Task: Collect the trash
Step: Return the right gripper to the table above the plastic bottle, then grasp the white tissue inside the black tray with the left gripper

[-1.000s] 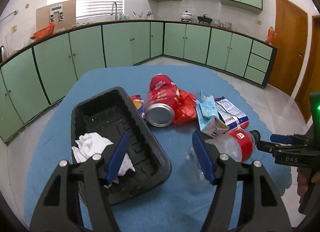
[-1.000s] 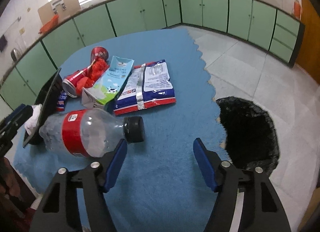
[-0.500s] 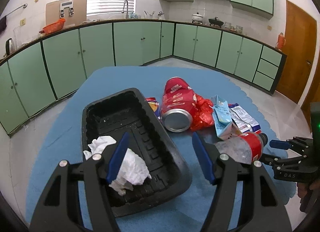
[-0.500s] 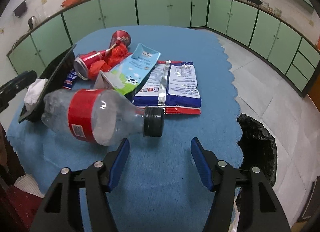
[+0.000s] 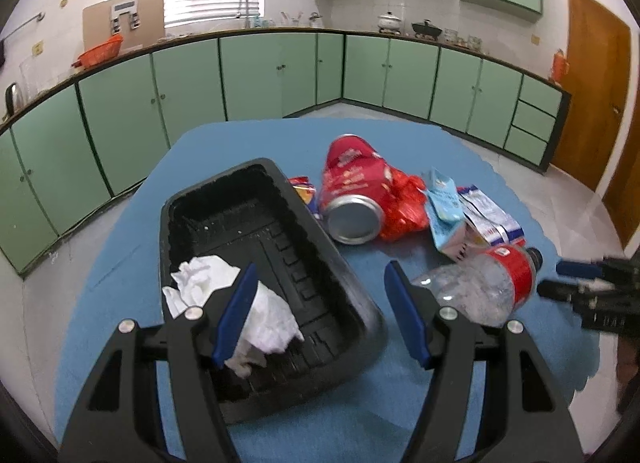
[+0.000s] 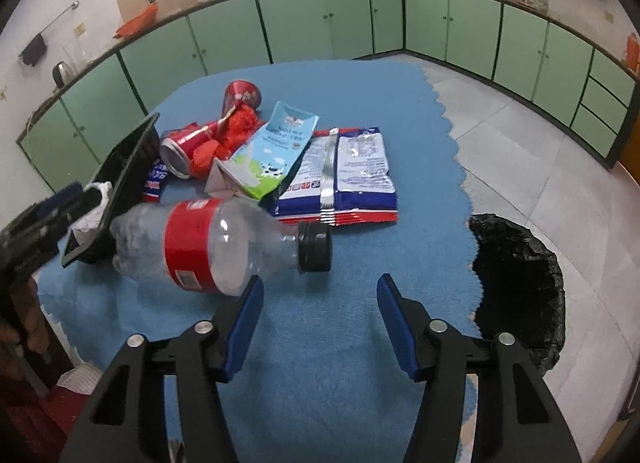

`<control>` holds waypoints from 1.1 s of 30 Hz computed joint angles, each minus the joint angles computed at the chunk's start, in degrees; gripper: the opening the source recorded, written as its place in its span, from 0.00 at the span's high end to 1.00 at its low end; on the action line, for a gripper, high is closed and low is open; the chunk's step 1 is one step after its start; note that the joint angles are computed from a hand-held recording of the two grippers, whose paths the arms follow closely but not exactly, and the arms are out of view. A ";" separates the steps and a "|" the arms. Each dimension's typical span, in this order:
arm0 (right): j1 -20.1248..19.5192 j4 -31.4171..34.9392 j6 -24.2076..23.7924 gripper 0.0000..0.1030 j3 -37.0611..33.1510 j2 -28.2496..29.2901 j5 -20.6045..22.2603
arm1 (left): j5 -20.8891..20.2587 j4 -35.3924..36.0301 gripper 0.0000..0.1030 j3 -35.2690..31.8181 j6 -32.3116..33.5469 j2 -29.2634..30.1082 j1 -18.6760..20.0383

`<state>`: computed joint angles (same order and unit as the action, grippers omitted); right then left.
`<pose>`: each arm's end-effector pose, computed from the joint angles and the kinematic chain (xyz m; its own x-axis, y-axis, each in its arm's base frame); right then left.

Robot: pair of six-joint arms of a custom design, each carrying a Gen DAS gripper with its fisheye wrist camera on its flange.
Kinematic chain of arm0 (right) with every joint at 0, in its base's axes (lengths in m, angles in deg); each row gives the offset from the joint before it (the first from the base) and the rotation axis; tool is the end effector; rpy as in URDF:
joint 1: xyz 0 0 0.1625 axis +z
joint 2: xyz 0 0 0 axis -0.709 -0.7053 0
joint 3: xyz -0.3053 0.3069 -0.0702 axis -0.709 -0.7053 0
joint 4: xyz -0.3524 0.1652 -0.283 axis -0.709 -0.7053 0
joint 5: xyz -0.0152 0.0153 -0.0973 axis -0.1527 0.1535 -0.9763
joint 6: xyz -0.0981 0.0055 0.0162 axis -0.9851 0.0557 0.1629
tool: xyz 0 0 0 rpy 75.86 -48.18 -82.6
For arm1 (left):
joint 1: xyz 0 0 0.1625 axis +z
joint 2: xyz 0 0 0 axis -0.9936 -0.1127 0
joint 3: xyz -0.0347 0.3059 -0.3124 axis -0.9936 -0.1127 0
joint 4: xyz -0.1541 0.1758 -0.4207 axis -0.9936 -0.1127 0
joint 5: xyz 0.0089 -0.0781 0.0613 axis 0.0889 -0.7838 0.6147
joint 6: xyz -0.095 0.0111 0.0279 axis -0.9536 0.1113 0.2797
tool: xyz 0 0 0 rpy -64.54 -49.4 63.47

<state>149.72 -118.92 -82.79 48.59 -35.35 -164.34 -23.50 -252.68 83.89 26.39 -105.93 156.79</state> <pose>0.2924 -0.7662 -0.0356 -0.7397 -0.3929 0.5463 -0.5970 0.7578 -0.2633 0.0045 -0.6954 0.2717 -0.7015 -0.1236 -0.7019 0.4900 0.6314 -0.6010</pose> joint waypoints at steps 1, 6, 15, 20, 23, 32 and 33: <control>-0.03 -0.16 0.34 0.43 0.17 -0.23 0.39 | 0.16 -0.15 0.38 0.44 0.59 -0.09 -0.26; 0.02 -0.87 0.86 0.44 0.36 -0.35 0.05 | -0.42 1.83 0.38 2.70 -1.00 -1.44 -0.95; -0.28 -1.89 1.24 0.44 1.26 -0.76 0.34 | -1.01 3.63 0.39 4.62 -0.95 -1.59 -1.05; -0.43 -2.17 1.04 0.44 1.25 -0.78 0.53 | -2.85 6.05 0.43 3.71 -3.29 -1.24 -0.32; -0.59 -2.24 1.86 0.44 1.11 -0.87 0.06 | -5.03 7.41 0.43 3.39 -4.28 -1.34 -0.18; -1.29 -0.98 4.10 0.44 1.33 -1.89 1.25 | -6.81 7.44 0.43 3.51 -2.33 -1.38 -0.45; -1.24 -0.96 4.24 0.44 1.43 -2.03 1.52 | -6.89 7.30 0.43 3.54 -2.24 -1.57 -0.46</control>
<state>148.48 -119.87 -78.55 50.02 -37.38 -162.82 -30.39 -245.38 87.43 24.15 -107.50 156.33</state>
